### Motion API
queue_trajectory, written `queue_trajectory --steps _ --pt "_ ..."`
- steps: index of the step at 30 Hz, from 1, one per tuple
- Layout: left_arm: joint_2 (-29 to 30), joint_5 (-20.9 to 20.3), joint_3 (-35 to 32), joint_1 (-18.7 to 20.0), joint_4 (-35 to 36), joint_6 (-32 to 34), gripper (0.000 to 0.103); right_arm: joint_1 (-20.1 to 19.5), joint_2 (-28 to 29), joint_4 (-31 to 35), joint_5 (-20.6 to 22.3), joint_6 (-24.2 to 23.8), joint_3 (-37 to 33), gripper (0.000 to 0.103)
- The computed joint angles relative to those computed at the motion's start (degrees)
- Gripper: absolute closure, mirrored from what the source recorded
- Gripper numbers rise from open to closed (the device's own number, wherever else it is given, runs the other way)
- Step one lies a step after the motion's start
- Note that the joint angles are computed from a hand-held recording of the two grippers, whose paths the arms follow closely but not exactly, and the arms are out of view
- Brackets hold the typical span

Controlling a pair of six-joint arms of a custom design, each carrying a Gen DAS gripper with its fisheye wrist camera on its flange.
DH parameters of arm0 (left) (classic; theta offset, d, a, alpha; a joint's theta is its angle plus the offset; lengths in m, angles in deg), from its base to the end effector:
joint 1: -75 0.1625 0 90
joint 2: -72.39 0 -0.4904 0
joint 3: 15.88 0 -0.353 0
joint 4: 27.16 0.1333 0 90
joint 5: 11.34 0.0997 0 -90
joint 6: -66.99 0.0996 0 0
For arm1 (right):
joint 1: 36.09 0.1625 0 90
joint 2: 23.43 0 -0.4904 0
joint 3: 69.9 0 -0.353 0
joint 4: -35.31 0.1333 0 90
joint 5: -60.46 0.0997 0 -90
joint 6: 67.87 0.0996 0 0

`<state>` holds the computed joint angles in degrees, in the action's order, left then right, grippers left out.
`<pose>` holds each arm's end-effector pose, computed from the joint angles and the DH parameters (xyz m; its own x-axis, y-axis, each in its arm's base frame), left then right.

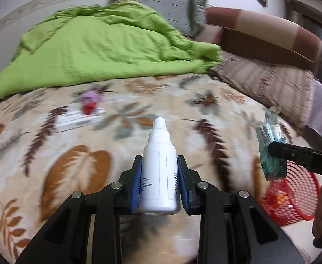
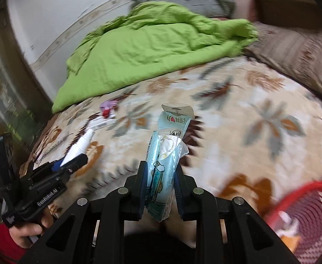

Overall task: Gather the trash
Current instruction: 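Carry both items over the red wastebasket and open both tools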

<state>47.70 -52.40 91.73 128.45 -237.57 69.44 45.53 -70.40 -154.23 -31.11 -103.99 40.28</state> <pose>-0.1947 -0.6125 0.0258 -0.7800 0.0497 -0.6238 0.5063 0.6359 -0.5825 0.0369 -0.6453 0.1847 -0.8662 -0.3392 0.3671 -0.4867 0.7392 -0.4655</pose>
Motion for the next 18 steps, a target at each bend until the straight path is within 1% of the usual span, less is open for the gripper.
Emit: queue_trajectory --steps 2,4,9,11,13,16,18 --pt "0.8 -1.5 -1.28 -1.06 2.07 -0.12 0.074 -1.83 -2.4 -0.77 -0.47 0.52 1.51 0.078" --pt "1.54 -3.94 -2.9 -2.12 4.91 -0.18 0.074 -3.45 -4.47 -1.63 -1.1 1.36 2.56 0.077" --pt "4.03 -12.57 -8.43 -4.61 13.67 -1.07 0.074 -8.29 -9.93 -1.64 -2.05 4.89 4.39 0.076" --pt "5.41 -15.63 -11.06 -5.32 17.33 -1.35 0.074 -9.59 -11.14 -1.98 -2.69 5.78 4.83 0.076" --pt "7.02 -19.42 -14.1 -5.85 21.56 -2.0 0.074 -11.14 -12.41 -1.42 -2.41 6.74 5.25 0.076" --pt "9.05 -22.62 -17.77 -6.65 26.49 -3.22 0.074 -12.86 -13.36 -1.37 -1.99 7.53 5.89 0.073" --pt "10.08 -24.19 -19.96 -6.84 29.59 -3.74 0.074 -13.77 -13.7 -1.26 -1.57 7.93 6.13 0.069"
